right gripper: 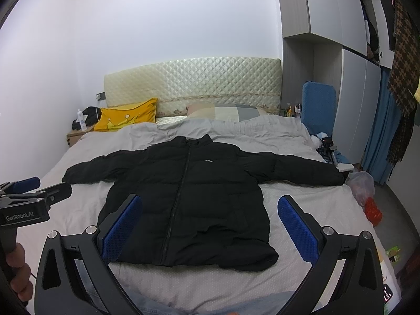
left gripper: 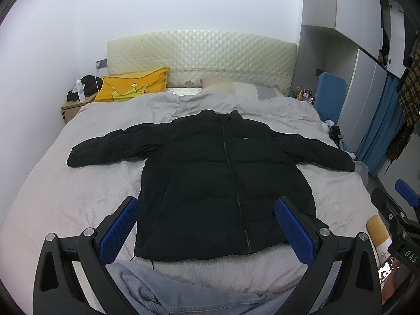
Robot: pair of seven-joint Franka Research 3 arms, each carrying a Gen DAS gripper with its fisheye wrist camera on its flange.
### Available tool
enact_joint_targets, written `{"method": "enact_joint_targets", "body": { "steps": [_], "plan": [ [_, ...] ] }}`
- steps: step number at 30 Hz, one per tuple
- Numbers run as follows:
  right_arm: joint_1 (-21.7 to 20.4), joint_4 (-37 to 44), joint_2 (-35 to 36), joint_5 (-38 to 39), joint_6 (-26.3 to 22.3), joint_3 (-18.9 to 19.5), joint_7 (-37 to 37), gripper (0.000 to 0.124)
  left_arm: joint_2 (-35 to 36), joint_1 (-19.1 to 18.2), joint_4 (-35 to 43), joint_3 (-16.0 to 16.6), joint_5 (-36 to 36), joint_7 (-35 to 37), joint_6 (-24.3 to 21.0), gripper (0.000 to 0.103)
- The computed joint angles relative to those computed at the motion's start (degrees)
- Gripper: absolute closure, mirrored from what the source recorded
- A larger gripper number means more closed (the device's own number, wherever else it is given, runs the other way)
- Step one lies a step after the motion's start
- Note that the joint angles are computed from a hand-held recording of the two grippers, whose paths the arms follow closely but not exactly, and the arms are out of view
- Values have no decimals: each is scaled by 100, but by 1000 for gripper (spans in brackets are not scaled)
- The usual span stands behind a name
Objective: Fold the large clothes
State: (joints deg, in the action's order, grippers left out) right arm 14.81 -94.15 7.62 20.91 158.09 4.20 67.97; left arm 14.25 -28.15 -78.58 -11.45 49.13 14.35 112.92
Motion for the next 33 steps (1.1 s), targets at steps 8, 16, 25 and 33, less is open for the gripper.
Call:
{"method": "enact_joint_targets", "body": {
  "steps": [8,16,25,33],
  "plan": [
    [14,-35,-22,19,6,11,-27,21,-21,39,-50,-4,-55,22,-11,0],
    [60,25,33,-74,-53,2,74,21,-39,59,-98,-12,-114,-10,17,0],
    [111,133,128,-242,-199,24,99,21,-24,107,-66,-1,-157,130,35,0],
    [82,145,205,13,-65,88,-206,21,-13,188,-138,33,-155,193,320,0]
  ]
}}
